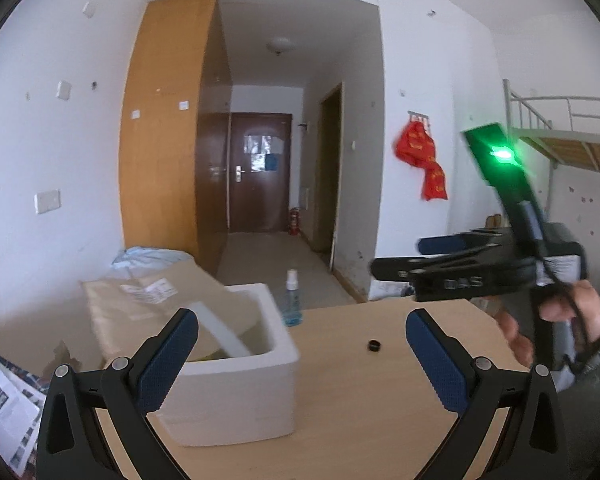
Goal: Organize soft objects
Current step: 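Move the open right gripper over the small black ring on the table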
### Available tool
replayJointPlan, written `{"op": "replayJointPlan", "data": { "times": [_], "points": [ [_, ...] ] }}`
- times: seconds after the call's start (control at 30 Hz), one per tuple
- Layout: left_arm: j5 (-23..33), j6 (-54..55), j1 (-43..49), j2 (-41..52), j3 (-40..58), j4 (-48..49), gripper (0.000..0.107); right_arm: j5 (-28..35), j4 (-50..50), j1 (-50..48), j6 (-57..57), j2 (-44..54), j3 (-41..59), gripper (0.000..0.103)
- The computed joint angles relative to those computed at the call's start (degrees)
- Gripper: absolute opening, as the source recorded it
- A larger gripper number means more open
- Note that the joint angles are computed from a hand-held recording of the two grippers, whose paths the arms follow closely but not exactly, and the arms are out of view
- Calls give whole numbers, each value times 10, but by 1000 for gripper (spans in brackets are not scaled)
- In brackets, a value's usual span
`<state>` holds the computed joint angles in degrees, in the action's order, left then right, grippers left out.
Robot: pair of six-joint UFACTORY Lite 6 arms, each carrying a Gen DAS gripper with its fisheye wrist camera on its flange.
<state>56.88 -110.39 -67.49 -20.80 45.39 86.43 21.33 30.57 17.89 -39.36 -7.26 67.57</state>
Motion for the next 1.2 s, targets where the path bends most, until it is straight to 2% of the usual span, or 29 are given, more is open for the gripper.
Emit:
{"op": "replayJointPlan", "data": {
  "times": [0.17,0.37,0.43,0.63,0.77,0.9,1.0,1.13,1.2],
  "points": [
    [-26,-19,-7,100,73,10,103,4,144,-104,-136,-83,-100,90],
    [-120,-28,3,201,149,50,103,74,333,-254,-338,-128,-189,93],
    [-181,-30,21,233,172,71,103,100,362,-290,-372,-122,-201,93],
    [-260,-73,52,319,228,141,103,119,409,-348,-426,-77,-207,93],
    [-274,-107,72,362,248,160,103,91,440,-347,-460,-20,-193,93],
    [-249,-128,72,382,243,191,103,70,459,-311,-472,65,-146,93],
    [-256,-160,88,390,232,217,103,16,459,-260,-459,144,-87,93],
    [-277,-186,115,415,245,236,103,-42,369,-194,-367,273,25,93],
    [-282,-187,120,422,248,229,103,-59,372,-173,-380,306,48,93]
  ]
}}
